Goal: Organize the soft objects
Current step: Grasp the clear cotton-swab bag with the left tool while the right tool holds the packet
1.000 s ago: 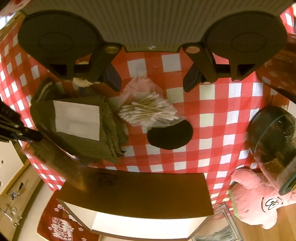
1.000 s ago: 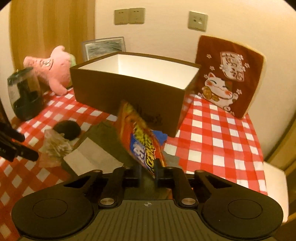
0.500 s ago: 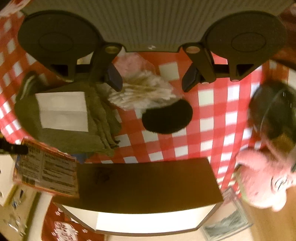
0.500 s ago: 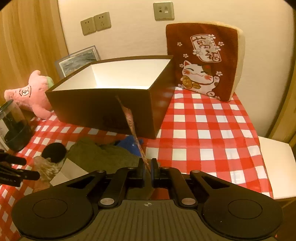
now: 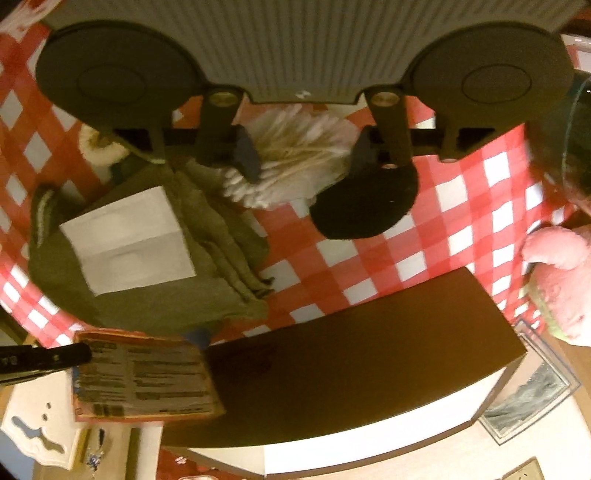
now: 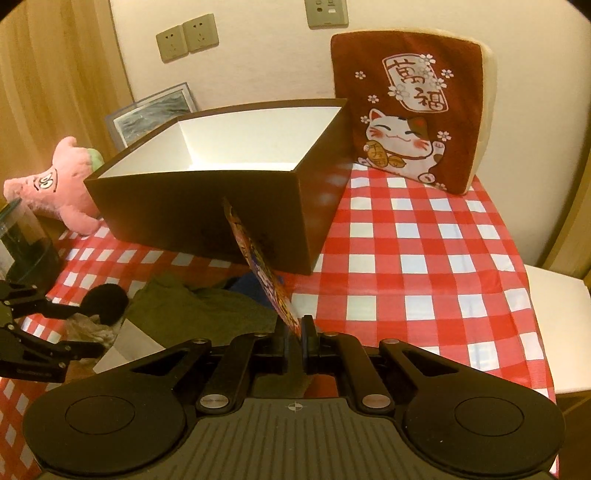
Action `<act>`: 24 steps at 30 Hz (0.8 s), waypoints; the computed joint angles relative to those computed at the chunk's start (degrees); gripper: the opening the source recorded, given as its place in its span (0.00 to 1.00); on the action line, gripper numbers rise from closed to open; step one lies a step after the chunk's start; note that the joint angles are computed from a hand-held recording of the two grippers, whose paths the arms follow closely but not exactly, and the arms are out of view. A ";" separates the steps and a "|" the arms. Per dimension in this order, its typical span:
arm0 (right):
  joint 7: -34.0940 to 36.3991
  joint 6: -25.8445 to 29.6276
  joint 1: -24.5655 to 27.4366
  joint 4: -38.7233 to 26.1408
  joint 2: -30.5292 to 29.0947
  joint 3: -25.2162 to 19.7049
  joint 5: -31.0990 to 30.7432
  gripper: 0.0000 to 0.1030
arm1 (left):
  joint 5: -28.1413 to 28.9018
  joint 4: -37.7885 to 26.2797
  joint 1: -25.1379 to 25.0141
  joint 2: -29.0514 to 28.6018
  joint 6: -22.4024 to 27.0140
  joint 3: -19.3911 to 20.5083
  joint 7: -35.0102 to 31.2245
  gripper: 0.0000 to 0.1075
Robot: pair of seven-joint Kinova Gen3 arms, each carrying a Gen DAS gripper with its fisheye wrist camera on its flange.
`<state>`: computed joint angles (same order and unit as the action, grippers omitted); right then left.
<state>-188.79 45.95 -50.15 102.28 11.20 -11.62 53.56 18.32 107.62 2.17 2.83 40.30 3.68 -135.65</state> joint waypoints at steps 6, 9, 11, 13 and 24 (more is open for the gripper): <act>0.24 -0.57 0.30 0.22 -0.16 0.01 -0.26 0.05 | 2.61 0.64 -0.49 -1.49 1.48 -0.36 -4.41 0.11; 0.12 -0.78 0.28 0.46 -0.31 -0.04 -0.10 0.05 | 2.48 -0.06 -0.82 -2.24 3.66 -1.20 -0.52 0.07; -0.12 -0.75 0.28 0.47 -0.34 -0.05 0.00 0.05 | 3.70 -0.05 -1.48 -3.17 4.91 -2.00 1.24 0.07; 0.14 -0.55 0.30 0.33 -0.29 -0.09 0.03 0.05 | 4.36 -0.34 -2.04 -4.09 5.93 -2.68 3.20 0.07; 9.77 -0.20 0.99 -2.59 1.57 0.41 -1.48 0.19 | 3.49 -5.19 -3.41 -4.86 6.47 -3.82 17.02 0.07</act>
<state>-179.02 45.75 -49.16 99.70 12.76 -11.21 52.07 21.81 102.43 -1.25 -2.03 46.77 -0.13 -118.63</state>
